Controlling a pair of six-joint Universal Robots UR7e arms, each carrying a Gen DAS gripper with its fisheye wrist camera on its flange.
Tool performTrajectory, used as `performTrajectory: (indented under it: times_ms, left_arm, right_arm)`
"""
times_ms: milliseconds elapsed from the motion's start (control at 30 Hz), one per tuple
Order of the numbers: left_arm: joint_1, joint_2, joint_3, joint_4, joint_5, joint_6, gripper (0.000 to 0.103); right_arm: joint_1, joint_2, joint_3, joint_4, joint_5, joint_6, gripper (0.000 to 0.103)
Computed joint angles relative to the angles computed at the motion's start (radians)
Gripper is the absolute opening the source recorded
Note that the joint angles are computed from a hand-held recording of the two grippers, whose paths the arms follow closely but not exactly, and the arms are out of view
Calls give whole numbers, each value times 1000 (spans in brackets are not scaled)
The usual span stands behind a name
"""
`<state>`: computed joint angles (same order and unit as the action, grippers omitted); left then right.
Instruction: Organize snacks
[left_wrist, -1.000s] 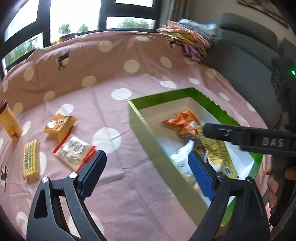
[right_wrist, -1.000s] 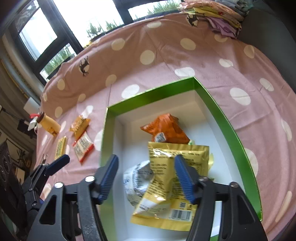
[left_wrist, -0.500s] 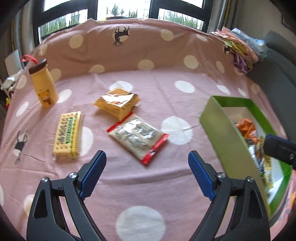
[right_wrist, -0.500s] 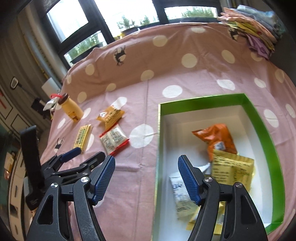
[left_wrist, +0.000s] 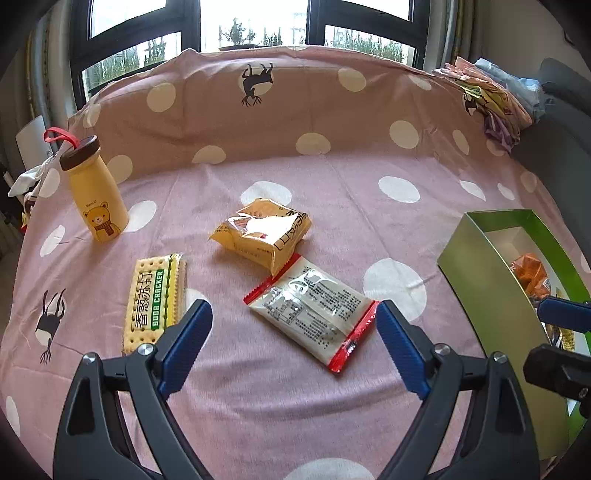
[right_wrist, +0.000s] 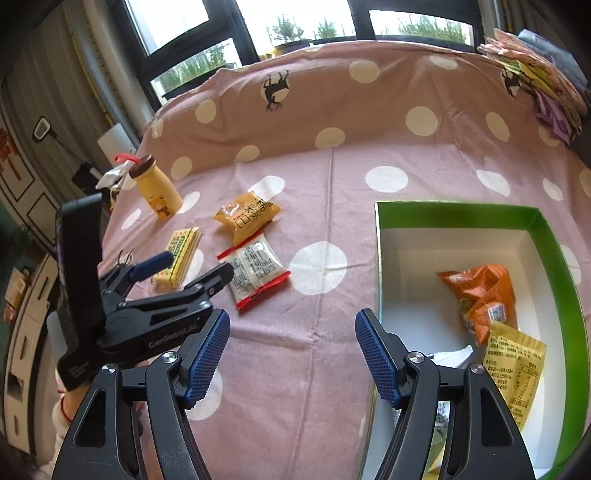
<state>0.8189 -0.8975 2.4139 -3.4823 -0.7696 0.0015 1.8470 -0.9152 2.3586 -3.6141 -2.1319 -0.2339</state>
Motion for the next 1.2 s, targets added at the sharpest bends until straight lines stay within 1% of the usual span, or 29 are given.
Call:
performTrajectory:
  times_ms: [67, 133, 200, 333, 433, 500, 567, 633, 700, 733, 767, 800, 867, 900, 933, 967, 1000, 1033, 1100, 1133, 1200]
  left_arm:
    - [16, -4, -16, 29, -16, -8, 91]
    - [43, -17, -33, 78, -58, -16, 91]
    - [66, -25, -48, 118, -89, -16, 91]
    - [105, -30, -71, 139, -102, -31, 90]
    - [133, -44, -90, 177, -111, -47, 90]
    - [151, -52, -100, 200, -130, -55, 90]
    - [170, -60, -110, 223, -172, -63, 90]
    - [196, -74, -123, 266, -253, -70, 90]
    - [217, -77, -145, 322, -309, -76, 90]
    - [216, -72, -148, 322, -303, -79, 90]
    - [211, -63, -145, 302, -289, -69, 90]
    - [204, -56, -142, 288, -278, -56, 91]
    - [196, -48, -152, 304, -260, -56, 91]
    - [196, -45, -157, 305, -256, -58, 91]
    - [197, -41, -162, 305, -258, -65, 91]
    - [202, -40, -171, 315, -267, -74, 96]
    - [212, -38, -185, 330, -292, -77, 100]
    - [218, -34, -200, 346, -309, -80, 102]
    - [214, -28, -209, 352, -298, -85, 102]
    - [215, -24, -200, 325, -304, -58, 102]
    - [218, -8, -190, 270, -309, 1, 102]
  right_arm:
    - [4, 11, -7, 3, 0, -17, 71]
    - [14, 31, -22, 10, -14, -37, 71]
    - [16, 49, -32, 4, -4, -74, 71]
    - [14, 103, -75, -11, -1, -120, 71]
    - [22, 149, -108, -25, -31, -166, 71]
    - [18, 167, -128, 8, -27, -172, 71]
    - [13, 187, -149, 26, -30, -170, 71]
    - [6, 207, -167, 36, -36, -174, 71]
    - [-12, 209, -173, 54, 2, -166, 71]
    - [-23, 209, -179, 73, 20, -151, 71]
    - [-27, 215, -186, 83, 19, -140, 71]
    - [-30, 225, -194, 84, 9, -137, 71]
    - [-26, 250, -216, 86, -35, -141, 71]
    - [-26, 256, -223, 88, -38, -144, 71]
    - [-29, 259, -227, 85, -27, -140, 71]
    - [-34, 260, -228, 78, -13, -131, 71]
    - [-43, 261, -230, 71, 5, -116, 71]
    - [-50, 263, -233, 71, 20, -100, 71]
    - [-69, 268, -239, 80, 57, -81, 71]
    - [-77, 275, -241, 76, 68, -77, 71]
    - [-84, 297, -235, 4, 85, -117, 71]
